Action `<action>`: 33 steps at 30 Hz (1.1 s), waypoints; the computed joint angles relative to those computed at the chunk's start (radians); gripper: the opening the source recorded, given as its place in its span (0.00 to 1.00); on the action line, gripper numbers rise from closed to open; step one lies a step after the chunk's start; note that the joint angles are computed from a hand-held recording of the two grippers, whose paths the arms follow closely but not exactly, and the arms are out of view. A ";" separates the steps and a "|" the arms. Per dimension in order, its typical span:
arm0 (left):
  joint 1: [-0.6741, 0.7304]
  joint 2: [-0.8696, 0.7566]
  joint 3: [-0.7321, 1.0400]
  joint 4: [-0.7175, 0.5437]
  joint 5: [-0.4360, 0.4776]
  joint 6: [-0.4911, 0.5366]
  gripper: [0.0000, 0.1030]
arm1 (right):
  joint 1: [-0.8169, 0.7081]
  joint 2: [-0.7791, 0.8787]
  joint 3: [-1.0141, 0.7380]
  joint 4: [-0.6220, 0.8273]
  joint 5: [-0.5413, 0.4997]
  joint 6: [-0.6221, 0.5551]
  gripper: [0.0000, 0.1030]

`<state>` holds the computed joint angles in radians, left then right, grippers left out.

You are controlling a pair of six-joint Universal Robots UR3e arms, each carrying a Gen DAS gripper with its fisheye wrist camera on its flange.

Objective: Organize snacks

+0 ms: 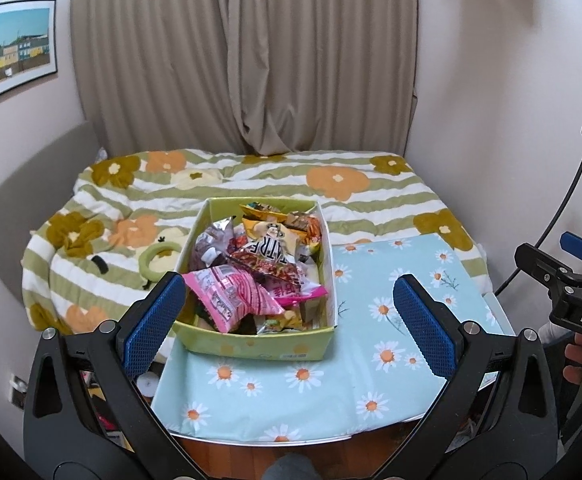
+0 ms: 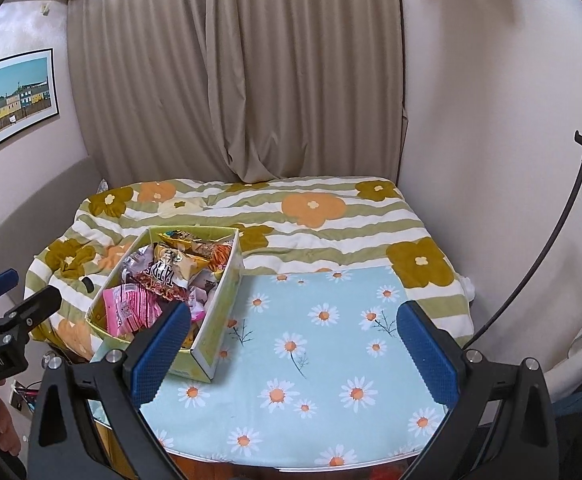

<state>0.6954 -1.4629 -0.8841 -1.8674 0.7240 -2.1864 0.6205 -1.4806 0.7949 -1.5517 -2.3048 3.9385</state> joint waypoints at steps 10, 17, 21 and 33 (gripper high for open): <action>0.002 0.000 0.008 -0.013 -0.001 0.003 1.00 | -0.004 -0.011 0.006 0.006 0.007 0.000 1.00; 0.003 0.001 0.005 -0.010 -0.002 0.004 1.00 | -0.008 -0.014 0.008 0.008 0.010 -0.002 0.99; 0.005 -0.002 0.009 -0.015 -0.002 0.009 1.00 | -0.010 -0.010 0.000 0.012 0.013 -0.004 0.99; 0.005 -0.001 0.021 -0.041 -0.002 0.002 1.00 | -0.008 -0.008 -0.002 0.017 0.012 0.001 0.99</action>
